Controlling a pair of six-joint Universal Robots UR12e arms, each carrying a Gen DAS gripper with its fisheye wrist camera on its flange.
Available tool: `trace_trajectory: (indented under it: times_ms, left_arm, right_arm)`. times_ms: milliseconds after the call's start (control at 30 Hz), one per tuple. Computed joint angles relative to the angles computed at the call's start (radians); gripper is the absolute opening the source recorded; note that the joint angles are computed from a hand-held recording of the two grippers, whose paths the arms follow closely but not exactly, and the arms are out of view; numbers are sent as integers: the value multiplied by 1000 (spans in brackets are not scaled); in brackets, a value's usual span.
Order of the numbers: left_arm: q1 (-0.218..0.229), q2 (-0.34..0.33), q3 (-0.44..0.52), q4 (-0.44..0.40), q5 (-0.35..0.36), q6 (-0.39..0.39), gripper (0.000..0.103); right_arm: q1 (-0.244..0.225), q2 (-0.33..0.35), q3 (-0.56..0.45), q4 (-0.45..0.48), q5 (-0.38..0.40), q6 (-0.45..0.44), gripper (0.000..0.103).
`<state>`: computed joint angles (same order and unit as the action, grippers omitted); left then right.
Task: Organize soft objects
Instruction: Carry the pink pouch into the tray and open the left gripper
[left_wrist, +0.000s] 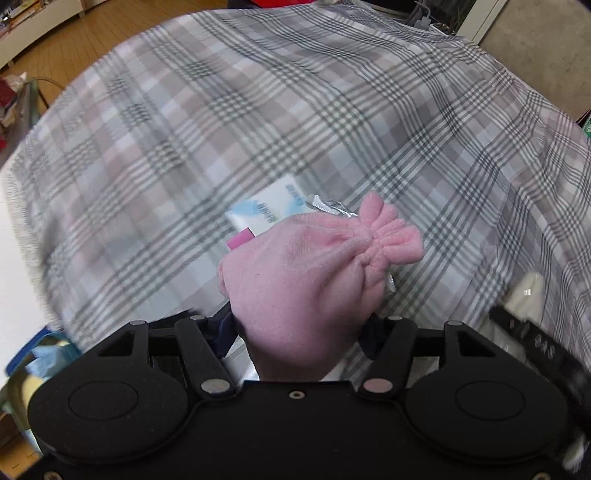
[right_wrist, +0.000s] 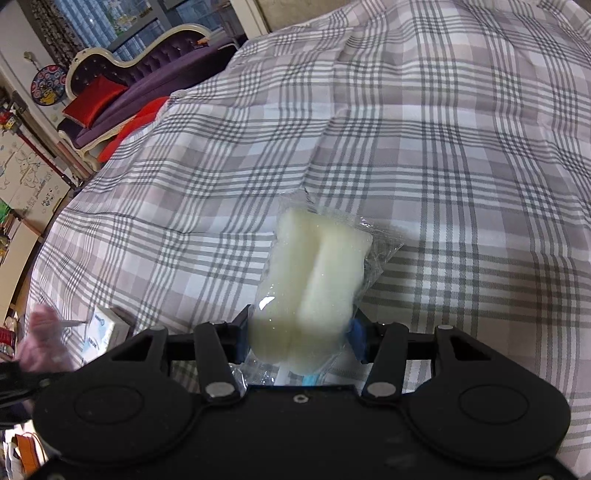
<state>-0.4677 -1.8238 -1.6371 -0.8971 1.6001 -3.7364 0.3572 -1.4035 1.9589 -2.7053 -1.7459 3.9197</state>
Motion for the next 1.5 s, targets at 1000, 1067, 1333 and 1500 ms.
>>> trace_trajectory:
  times_ms: [1000, 1067, 1333, 1500]
  left_arm:
    - [211, 367, -485, -78, 114, -128, 58]
    - [214, 372, -495, -66, 131, -119, 56]
    - [255, 416, -545, 31, 60, -103, 56]
    - [247, 428, -559, 61, 80, -110, 58]
  right_arm:
    - [84, 61, -45, -19, -98, -157, 50]
    - [88, 61, -40, -44, -102, -160, 50]
    - [132, 72, -24, -176, -191, -247, 50]
    - [171, 65, -29, -241, -208, -309, 50]
